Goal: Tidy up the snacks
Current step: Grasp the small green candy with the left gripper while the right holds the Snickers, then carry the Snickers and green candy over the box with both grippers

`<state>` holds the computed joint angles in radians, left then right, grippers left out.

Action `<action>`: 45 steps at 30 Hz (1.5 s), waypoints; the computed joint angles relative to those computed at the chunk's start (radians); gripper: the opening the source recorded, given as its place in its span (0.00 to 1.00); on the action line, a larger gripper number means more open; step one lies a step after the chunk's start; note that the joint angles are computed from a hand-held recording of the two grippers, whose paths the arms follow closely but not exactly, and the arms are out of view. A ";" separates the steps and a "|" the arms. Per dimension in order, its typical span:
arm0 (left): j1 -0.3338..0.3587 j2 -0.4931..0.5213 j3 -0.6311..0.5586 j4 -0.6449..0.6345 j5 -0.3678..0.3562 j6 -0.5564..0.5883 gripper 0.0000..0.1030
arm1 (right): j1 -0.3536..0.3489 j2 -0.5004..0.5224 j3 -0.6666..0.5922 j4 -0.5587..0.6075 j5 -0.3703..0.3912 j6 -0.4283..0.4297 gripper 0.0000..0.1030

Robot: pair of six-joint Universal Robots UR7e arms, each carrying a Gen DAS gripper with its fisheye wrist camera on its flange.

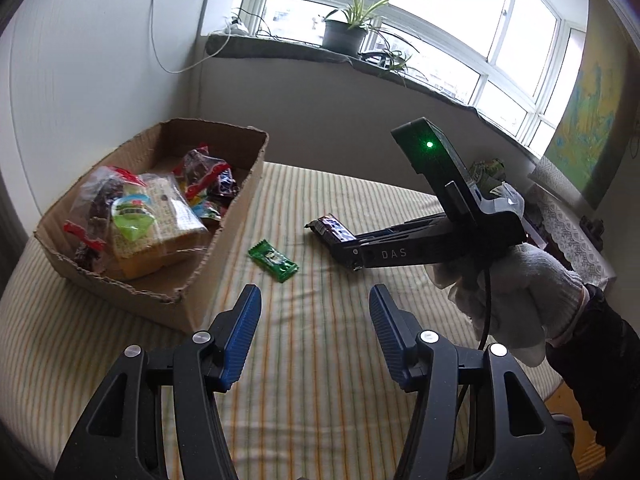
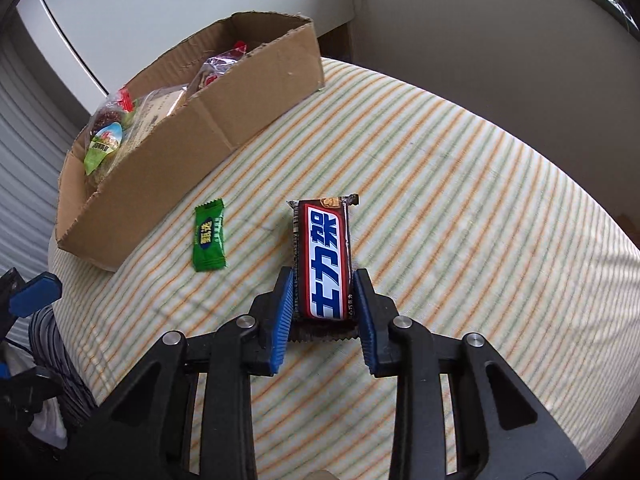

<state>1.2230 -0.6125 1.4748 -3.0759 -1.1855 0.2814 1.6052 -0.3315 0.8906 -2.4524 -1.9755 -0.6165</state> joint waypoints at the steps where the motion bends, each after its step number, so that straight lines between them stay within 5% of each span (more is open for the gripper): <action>1: -0.001 0.015 -0.017 0.009 0.007 -0.008 0.54 | -0.008 -0.007 0.000 0.003 0.002 -0.004 0.29; 13: 0.006 0.188 -0.273 0.179 0.172 -0.067 0.54 | -0.057 -0.139 0.146 -0.061 0.076 -0.060 0.31; 29: 0.008 0.293 -0.475 0.340 0.208 -0.011 0.54 | -0.066 -0.171 0.192 -0.106 0.122 -0.081 0.31; 45: -0.003 0.332 -0.504 0.297 0.240 0.091 0.22 | -0.040 -0.091 0.132 -0.134 0.051 -0.100 0.31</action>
